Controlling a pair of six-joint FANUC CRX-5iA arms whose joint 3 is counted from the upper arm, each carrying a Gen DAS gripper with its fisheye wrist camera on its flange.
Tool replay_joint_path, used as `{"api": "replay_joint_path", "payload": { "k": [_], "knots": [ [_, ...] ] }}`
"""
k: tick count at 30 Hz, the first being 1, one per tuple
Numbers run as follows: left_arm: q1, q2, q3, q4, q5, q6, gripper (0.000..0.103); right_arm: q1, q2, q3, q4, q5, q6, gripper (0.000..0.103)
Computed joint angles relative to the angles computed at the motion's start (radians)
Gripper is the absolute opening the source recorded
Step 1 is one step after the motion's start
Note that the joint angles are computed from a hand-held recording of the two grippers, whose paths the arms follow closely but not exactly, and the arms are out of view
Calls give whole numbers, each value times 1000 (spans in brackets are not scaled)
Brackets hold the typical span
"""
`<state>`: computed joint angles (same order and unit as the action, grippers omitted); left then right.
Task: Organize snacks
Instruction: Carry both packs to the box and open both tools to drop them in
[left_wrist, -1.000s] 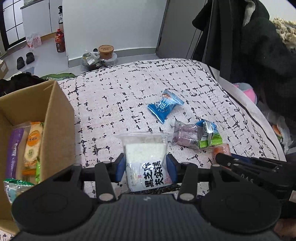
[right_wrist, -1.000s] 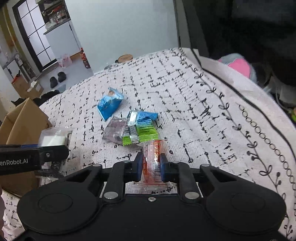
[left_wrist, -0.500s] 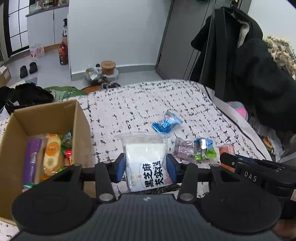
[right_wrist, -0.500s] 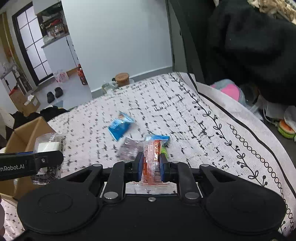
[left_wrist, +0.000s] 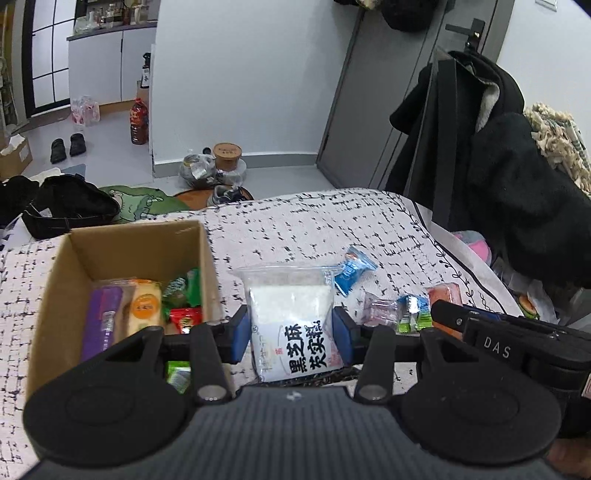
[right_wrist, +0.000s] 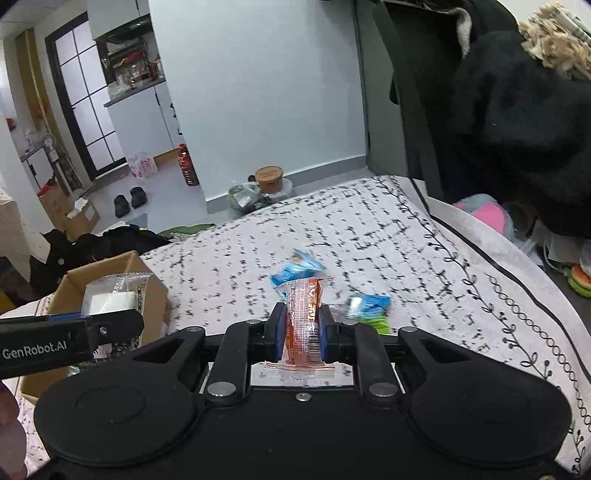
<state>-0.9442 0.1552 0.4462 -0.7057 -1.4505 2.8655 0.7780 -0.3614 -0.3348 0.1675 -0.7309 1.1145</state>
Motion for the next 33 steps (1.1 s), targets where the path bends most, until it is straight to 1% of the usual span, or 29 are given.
{"api": "replay_joint_path", "payload": {
  "k": [10,14,26,33],
  "knots": [
    [-19,-78,-61,-55,-15,60,46,86,-3,5,47,23,-45,17],
    [-28,-116,-90,-85,-41,69,46,111,3,18,17,30,-15,17],
    [-7,-225,-205,-79,-101,139,46,184,43,50,-4,30,-21,17],
    [-10,-259,-250,-62,-122,187,46,223,47,70,-32,28,2,17]
  ]
}}
